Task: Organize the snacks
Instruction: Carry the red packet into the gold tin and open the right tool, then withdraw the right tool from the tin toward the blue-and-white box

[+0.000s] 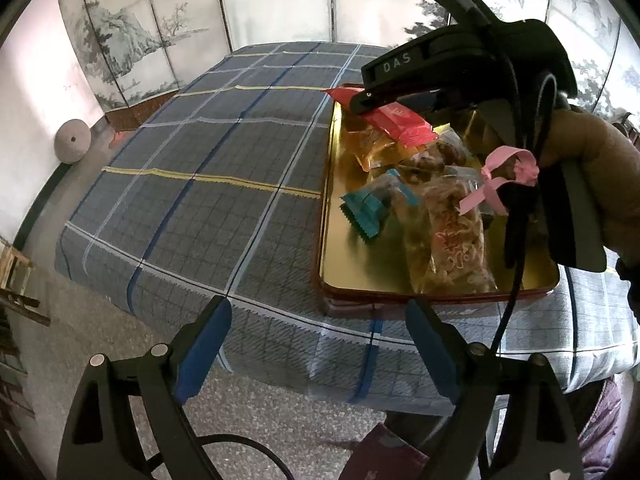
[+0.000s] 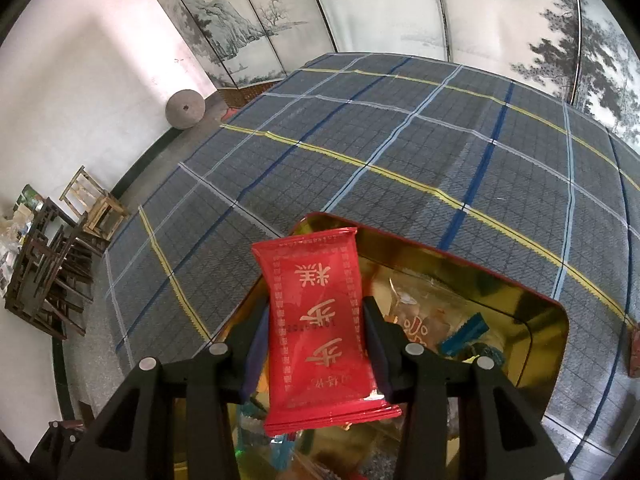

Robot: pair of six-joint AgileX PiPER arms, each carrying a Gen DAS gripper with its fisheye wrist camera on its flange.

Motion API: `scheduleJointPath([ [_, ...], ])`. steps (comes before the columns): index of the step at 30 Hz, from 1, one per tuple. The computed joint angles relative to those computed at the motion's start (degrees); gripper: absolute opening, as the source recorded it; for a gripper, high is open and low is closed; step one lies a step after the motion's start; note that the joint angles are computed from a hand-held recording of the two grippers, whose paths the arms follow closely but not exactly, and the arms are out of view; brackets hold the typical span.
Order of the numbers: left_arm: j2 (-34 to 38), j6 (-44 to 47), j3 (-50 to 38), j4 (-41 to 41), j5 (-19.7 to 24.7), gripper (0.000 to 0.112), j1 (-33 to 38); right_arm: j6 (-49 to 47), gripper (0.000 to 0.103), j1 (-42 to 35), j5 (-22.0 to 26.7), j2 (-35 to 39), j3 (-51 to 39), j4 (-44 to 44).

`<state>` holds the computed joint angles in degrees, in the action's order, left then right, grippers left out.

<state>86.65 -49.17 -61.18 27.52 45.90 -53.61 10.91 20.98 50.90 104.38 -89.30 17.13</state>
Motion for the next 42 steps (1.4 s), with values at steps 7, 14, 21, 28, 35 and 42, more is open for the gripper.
scheduleJointPath([
  [7,0.08,0.1,-0.06,-0.23,0.12,0.086,0.25,-0.04,0.046,0.0,-1.16,-0.2,0.77,0.59],
  [14,0.09,0.43,0.05,-0.81,0.14,0.086,0.77,-2.22,0.047,-1.4,-4.78,-2.49,3.96,5.4],
  [21,0.12,0.21,-0.2,-0.68,0.61,0.086,0.74,-12.74,0.047,-4.15,-10.04,-9.78,12.63,19.95],
  [28,-0.38,-1.04,-0.84,0.75,2.03,0.086,-0.7,-14.55,0.048,-4.35,-13.51,-23.0,25.06,20.62],
  [35,0.0,-2.17,-2.83,1.82,4.46,0.086,-3.38,-5.37,0.049,-8.31,-9.06,-40.45,36.48,4.89],
  [42,1.89,-2.95,-6.41,3.28,7.42,0.087,-7.49,-12.76,0.05,-26.51,0.79,-53.72,44.85,5.8],
])
